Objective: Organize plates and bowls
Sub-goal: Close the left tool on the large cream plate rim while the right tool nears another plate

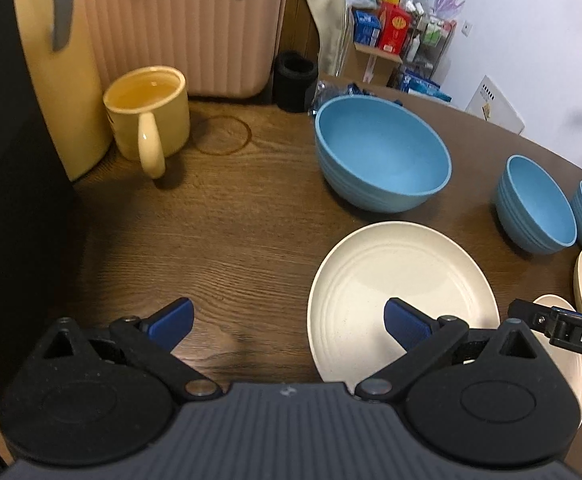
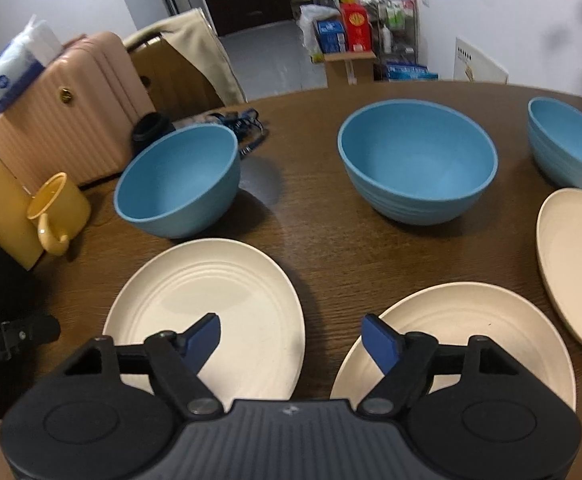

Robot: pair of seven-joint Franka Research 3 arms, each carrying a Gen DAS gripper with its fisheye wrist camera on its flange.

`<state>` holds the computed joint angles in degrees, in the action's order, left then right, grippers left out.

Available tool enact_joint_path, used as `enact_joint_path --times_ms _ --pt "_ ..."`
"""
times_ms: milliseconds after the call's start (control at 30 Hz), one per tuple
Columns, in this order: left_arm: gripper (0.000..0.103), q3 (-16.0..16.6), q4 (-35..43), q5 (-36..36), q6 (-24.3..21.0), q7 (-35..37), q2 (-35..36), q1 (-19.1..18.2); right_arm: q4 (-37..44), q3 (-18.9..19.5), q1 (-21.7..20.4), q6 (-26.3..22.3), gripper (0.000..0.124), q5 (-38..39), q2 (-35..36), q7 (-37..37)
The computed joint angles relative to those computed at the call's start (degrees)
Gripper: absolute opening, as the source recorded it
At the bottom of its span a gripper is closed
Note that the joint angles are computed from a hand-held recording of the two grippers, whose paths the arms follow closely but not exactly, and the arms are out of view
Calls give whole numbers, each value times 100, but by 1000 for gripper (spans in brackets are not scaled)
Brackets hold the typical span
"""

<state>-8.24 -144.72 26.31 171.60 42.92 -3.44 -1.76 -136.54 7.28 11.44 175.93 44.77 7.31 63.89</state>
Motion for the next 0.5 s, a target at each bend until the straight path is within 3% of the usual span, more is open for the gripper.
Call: enact_joint_path --times_ms 167,367,500 --pt "102 61 251 -704 -34 596 416 -82 223 -326 218 -93 70 -970 308 854" --pt "89 -16 594 -1281 -243 1089 850 -53 540 -465 201 -334 54 -1703 650 1577" --pt "74 -116 777 -1751 -461 1495 1056 -10 691 -504 212 -464 46 -2029 819 1857"
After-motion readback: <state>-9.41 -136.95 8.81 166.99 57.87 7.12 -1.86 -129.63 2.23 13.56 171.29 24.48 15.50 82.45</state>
